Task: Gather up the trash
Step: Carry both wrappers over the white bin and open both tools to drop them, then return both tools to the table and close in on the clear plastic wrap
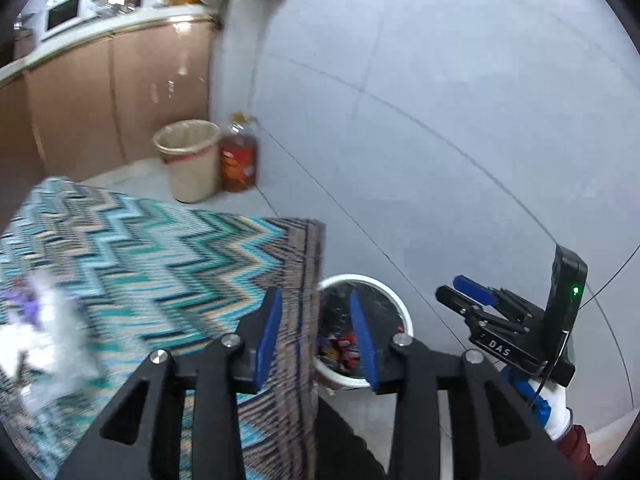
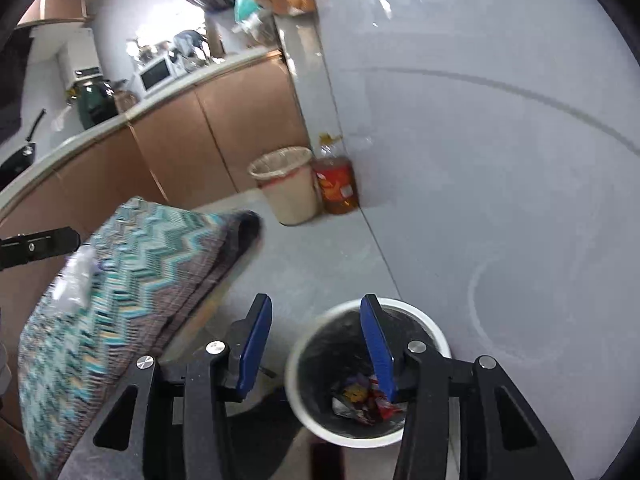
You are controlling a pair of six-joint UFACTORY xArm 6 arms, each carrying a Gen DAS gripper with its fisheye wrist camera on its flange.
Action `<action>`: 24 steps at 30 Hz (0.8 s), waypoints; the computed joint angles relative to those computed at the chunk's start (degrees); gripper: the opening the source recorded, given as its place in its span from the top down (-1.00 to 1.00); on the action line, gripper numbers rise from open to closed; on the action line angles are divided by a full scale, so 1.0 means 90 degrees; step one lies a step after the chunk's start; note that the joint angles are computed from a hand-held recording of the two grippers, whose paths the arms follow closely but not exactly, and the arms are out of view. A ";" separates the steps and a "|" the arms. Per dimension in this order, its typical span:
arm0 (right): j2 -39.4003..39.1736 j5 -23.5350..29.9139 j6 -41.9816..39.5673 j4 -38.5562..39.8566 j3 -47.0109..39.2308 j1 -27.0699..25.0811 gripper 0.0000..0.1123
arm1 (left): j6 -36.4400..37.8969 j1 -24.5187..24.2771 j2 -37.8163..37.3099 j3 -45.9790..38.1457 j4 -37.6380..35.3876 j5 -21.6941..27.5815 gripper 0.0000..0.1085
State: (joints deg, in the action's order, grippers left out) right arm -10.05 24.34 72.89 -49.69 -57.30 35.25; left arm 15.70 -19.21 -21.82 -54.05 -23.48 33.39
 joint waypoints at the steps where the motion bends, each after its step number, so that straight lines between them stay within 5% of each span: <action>1: -0.0020 0.0060 0.0057 -0.0092 -0.0066 0.0113 0.21 | 0.0001 0.0124 -0.0235 0.0072 0.0031 0.0072 0.37; 12: 0.0255 0.0649 -0.0147 -0.0505 -0.1099 0.1034 0.12 | 0.0804 0.2103 -0.2480 0.0883 -0.0734 0.0910 0.25; 24: 0.1060 0.0731 -0.0826 -0.0226 -0.2124 0.1640 0.09 | 0.2131 0.4727 -0.3190 0.0806 -0.2076 0.2301 0.25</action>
